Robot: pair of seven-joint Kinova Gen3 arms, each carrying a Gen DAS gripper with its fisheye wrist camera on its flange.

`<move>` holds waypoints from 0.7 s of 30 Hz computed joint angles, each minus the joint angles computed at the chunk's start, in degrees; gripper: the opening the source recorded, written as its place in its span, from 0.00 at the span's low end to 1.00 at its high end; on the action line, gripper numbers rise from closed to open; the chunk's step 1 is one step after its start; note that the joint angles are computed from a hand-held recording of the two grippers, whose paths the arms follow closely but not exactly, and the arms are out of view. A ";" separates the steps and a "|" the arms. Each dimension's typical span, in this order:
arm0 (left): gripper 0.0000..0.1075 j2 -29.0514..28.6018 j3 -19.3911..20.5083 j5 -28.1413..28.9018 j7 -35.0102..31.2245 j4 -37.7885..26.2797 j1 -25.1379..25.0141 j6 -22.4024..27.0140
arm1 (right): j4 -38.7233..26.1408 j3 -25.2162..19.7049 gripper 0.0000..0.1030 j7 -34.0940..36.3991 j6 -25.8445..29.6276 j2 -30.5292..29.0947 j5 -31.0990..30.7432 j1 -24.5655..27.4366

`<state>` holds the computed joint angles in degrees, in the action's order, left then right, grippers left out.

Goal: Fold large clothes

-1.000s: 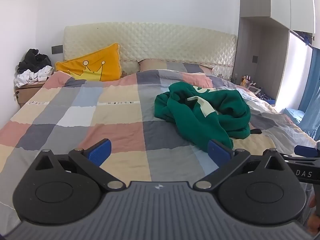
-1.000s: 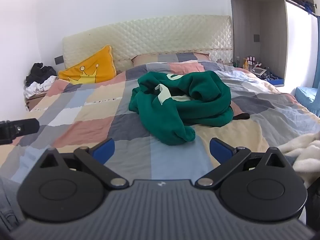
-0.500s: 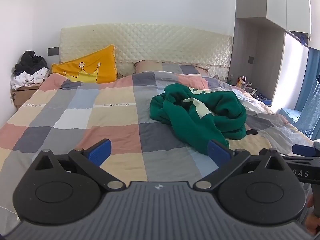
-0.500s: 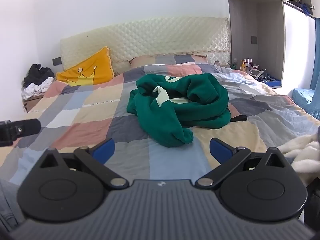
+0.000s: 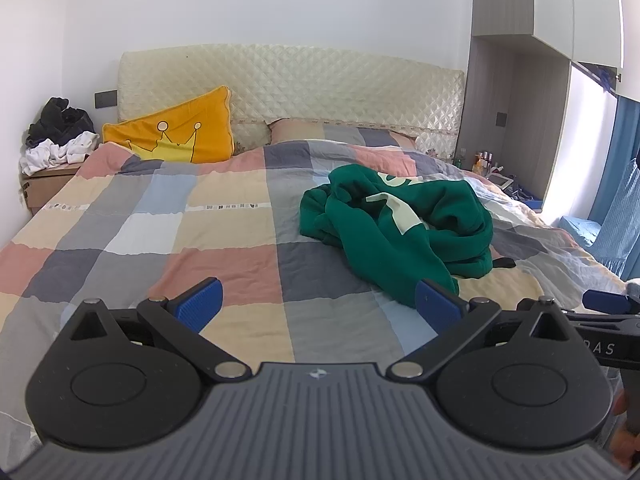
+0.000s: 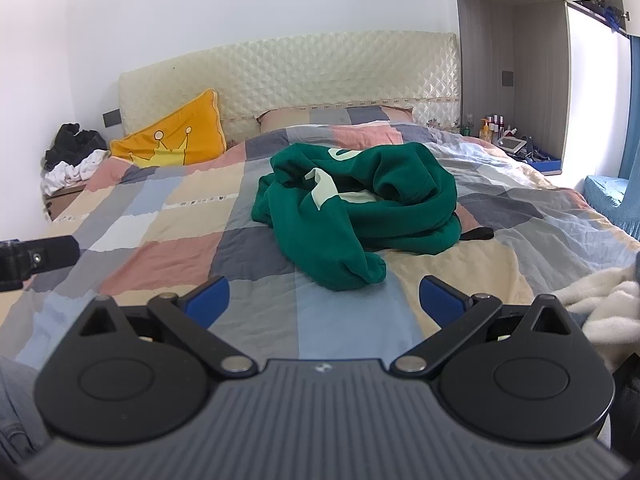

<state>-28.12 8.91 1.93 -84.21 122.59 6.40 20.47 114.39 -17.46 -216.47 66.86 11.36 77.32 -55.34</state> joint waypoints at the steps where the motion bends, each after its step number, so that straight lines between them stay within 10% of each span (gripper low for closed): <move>1: 0.96 0.12 0.17 -0.03 0.14 0.20 -0.17 -0.24 | -0.10 0.02 1.00 0.07 0.02 0.08 -0.06 0.03; 21: 0.96 0.29 -0.27 -0.10 0.15 0.28 0.25 -0.47 | -0.02 0.21 1.00 0.05 -0.29 0.25 0.00 0.14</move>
